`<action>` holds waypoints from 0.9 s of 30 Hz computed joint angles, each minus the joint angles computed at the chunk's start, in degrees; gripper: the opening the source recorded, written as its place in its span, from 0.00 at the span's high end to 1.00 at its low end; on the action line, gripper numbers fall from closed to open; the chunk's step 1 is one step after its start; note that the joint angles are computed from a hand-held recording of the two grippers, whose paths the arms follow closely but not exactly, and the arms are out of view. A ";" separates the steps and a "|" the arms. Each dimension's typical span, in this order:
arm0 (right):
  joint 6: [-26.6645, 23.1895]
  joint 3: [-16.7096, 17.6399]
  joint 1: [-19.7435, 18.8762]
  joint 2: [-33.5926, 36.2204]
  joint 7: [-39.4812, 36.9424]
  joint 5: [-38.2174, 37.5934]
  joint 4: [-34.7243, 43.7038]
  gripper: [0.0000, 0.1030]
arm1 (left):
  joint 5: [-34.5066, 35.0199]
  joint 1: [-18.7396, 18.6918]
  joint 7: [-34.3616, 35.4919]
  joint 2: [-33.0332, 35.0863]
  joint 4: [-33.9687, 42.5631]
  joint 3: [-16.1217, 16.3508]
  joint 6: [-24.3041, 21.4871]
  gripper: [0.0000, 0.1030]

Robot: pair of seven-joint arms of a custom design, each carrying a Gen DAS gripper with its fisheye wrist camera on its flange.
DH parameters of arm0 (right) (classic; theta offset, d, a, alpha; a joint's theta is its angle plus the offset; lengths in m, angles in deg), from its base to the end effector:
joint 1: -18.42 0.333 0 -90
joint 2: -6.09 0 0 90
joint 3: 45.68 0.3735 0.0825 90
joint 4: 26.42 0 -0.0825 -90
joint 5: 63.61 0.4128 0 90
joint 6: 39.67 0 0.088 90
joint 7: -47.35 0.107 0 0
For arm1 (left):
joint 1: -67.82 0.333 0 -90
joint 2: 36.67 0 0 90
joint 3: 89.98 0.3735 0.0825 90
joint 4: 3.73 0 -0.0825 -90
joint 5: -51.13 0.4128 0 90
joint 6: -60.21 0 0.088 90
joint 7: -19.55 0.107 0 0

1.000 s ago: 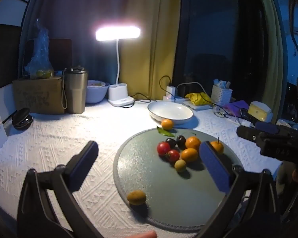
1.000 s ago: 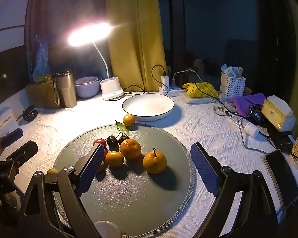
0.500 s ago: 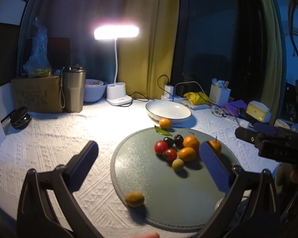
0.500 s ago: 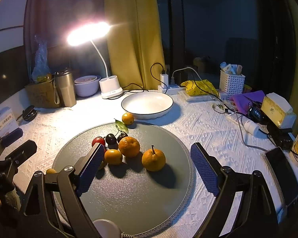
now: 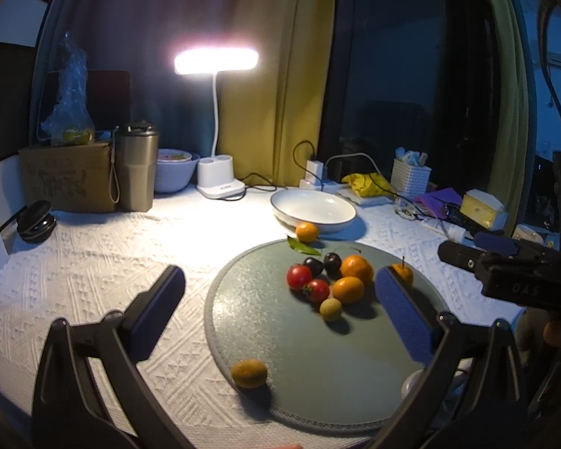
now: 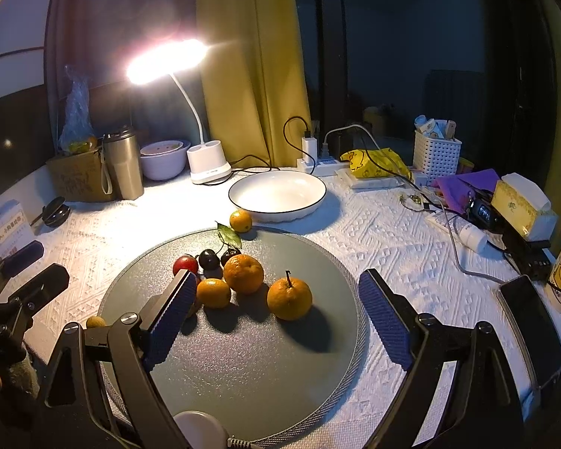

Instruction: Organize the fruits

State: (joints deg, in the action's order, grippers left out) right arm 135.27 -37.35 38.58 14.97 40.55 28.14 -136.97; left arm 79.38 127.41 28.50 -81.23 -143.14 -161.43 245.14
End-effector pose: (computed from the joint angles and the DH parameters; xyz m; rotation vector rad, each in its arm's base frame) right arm 0.5997 0.2310 0.4993 -1.8955 0.9730 -0.5890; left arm 0.4698 -0.2454 0.4907 -1.7166 1.1881 -0.9624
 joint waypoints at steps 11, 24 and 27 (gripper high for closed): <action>0.04 0.03 0.00 -0.12 0.09 -0.01 -0.16 0.12 | -0.24 -0.02 -0.09 -0.19 -0.14 -0.08 0.20 0.00; 0.08 -0.04 0.08 -0.26 -0.28 0.39 -0.30 0.12 | -0.23 -0.03 -0.07 -0.06 -0.06 -0.05 0.01 0.00; 0.07 -0.08 0.13 -0.29 -0.12 0.24 -0.34 0.12 | -0.27 -0.14 -0.16 -0.10 -0.13 -0.06 0.02 0.00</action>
State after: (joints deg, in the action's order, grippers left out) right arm 135.34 -37.43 38.72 14.68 40.43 28.38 -137.31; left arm 79.11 127.28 28.33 -81.33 -143.27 -161.49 245.17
